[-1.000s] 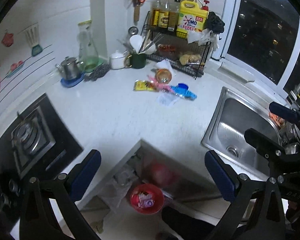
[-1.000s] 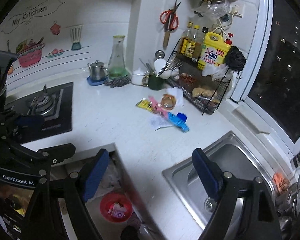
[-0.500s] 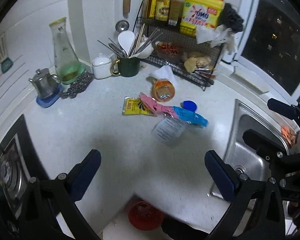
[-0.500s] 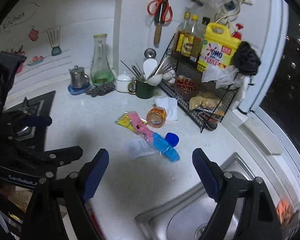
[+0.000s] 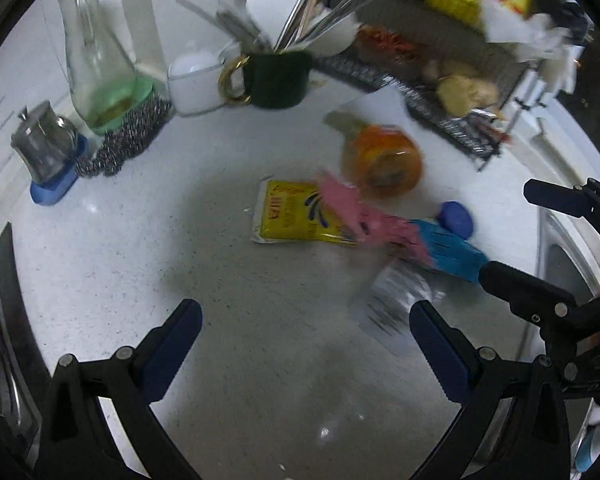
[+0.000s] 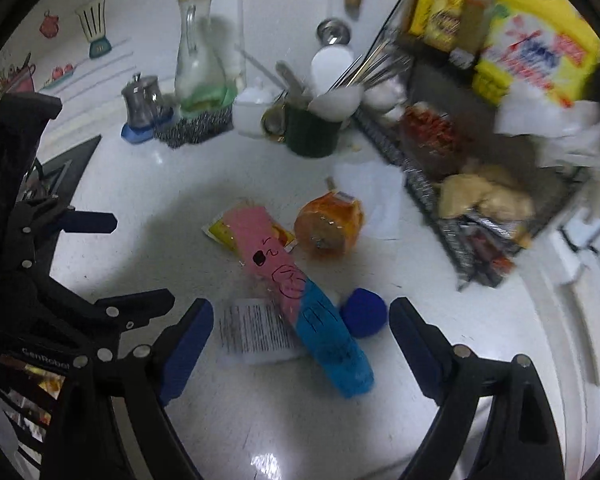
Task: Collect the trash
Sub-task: 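Grasp the pink-and-blue plastic bag with the right tool and lift it, then grasp the orange jar with left tool while right tool holds the pink bag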
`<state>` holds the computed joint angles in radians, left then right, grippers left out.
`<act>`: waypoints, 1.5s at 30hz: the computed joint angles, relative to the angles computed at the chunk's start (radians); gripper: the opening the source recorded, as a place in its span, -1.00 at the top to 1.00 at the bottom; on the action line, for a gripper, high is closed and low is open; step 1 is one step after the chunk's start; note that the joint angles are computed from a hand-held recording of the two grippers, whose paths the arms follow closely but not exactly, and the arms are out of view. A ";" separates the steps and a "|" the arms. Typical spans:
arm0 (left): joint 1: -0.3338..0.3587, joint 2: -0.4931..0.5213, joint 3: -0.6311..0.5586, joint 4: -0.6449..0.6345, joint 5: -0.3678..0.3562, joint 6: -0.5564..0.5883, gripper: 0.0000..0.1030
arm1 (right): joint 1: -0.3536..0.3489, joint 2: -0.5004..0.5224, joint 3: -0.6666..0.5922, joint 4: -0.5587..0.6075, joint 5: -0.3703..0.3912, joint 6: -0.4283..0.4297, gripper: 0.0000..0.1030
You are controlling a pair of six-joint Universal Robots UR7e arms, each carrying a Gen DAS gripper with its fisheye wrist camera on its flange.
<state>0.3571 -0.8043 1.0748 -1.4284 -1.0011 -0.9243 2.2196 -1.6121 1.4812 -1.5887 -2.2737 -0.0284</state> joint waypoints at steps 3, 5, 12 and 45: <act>0.022 0.005 0.010 0.008 0.001 -0.016 -1.00 | -0.053 0.017 0.010 -0.009 0.053 -0.062 -0.73; 0.036 0.011 0.016 0.008 -0.001 -0.019 -0.99 | -0.083 0.026 0.014 -0.003 0.083 -0.091 -0.73; 0.062 0.023 0.024 0.023 0.001 -0.017 -1.00 | -0.137 0.049 0.020 -0.010 0.156 -0.165 -0.73; 0.057 0.370 -0.575 0.112 -0.054 0.231 -1.00 | -0.090 -0.026 -0.154 0.042 0.013 0.171 0.71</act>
<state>0.4143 -0.4339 0.5001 -1.3162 -1.0556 -0.6934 2.1295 -1.6385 1.3273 -1.5470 -2.2605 0.1429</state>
